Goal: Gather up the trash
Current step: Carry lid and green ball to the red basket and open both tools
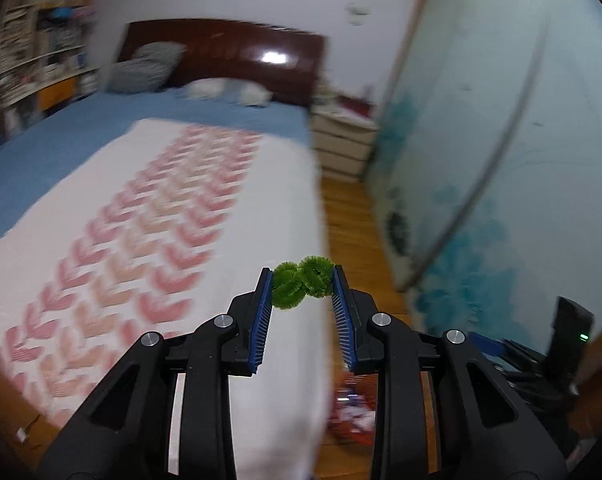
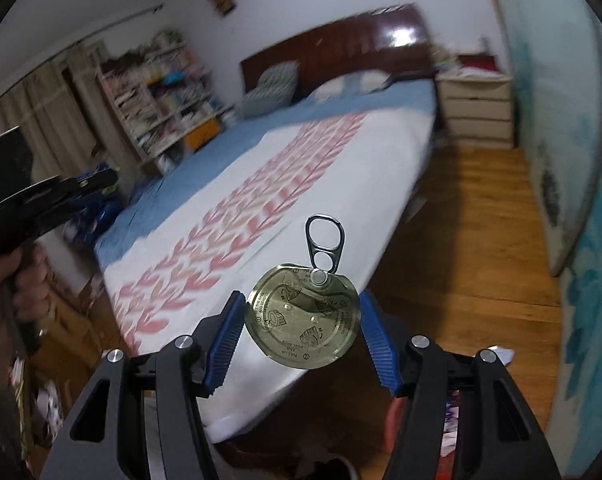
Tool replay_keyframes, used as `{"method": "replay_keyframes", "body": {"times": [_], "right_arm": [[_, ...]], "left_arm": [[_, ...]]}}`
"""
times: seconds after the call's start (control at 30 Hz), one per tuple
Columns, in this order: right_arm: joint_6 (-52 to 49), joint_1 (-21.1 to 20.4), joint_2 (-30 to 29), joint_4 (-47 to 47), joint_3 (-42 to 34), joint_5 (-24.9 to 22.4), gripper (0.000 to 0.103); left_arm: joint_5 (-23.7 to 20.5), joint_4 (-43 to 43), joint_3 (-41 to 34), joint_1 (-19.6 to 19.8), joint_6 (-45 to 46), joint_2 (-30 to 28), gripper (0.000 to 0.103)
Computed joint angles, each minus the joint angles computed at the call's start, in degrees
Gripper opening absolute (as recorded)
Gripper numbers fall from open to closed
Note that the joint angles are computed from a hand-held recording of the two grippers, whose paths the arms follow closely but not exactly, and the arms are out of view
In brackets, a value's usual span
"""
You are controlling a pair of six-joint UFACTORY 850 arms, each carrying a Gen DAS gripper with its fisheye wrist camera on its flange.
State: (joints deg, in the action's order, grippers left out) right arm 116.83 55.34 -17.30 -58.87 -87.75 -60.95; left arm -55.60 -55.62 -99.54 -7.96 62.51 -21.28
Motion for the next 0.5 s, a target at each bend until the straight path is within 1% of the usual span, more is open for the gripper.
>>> {"method": "replay_keyframes", "body": {"times": [0.07,0.1,0.13,0.2,0.23,0.27,0.33,0.37,0.43,0.5], "right_arm": [[2.45,1.69,3.13,0.18,3.22,-3.97,0.058],[3.73,2.53,4.49,0.51,4.81,-5.72,0.058],[5.97,3.80,6.69,1.31,7.61,-8.01,0.059],[9.09,5.52,9.38,3.45,11.52,-10.51,0.059],[10.51,6.28,10.31,4.31,13.08,-11.33,0.059],[12.77,7.26,11.81,6.05,15.84,-11.78,0.059],[15.71,8.04,13.66,9.04,19.98,-11.13,0.059],[17.57,8.27,14.63,11.27,22.89,-9.71,0.059],[20.62,8.37,15.85,14.12,27.35,-6.44,0.059],[24.59,7.74,16.56,16.39,32.44,-0.37,0.059]], "left_arm": [[-0.15,-0.66,3.28,-2.55,1.72,2.19,0.029],[-0.29,-0.33,4.98,-4.49,1.95,3.06,0.029],[-0.45,-0.04,6.29,-5.67,2.08,3.58,0.029],[-0.07,1.54,9.14,-8.93,1.69,4.12,0.029],[0.13,3.19,10.86,-11.29,0.87,3.86,0.029],[0.08,4.26,11.62,-12.43,0.04,3.41,0.029],[0.96,7.77,13.92,-15.85,-2.18,1.75,0.029],[1.37,9.39,14.62,-16.96,-3.07,0.76,0.029],[2.23,13.98,15.71,-19.28,-6.51,-1.43,0.029],[3.05,17.76,16.86,-21.13,-9.36,-3.43,0.029]]}}
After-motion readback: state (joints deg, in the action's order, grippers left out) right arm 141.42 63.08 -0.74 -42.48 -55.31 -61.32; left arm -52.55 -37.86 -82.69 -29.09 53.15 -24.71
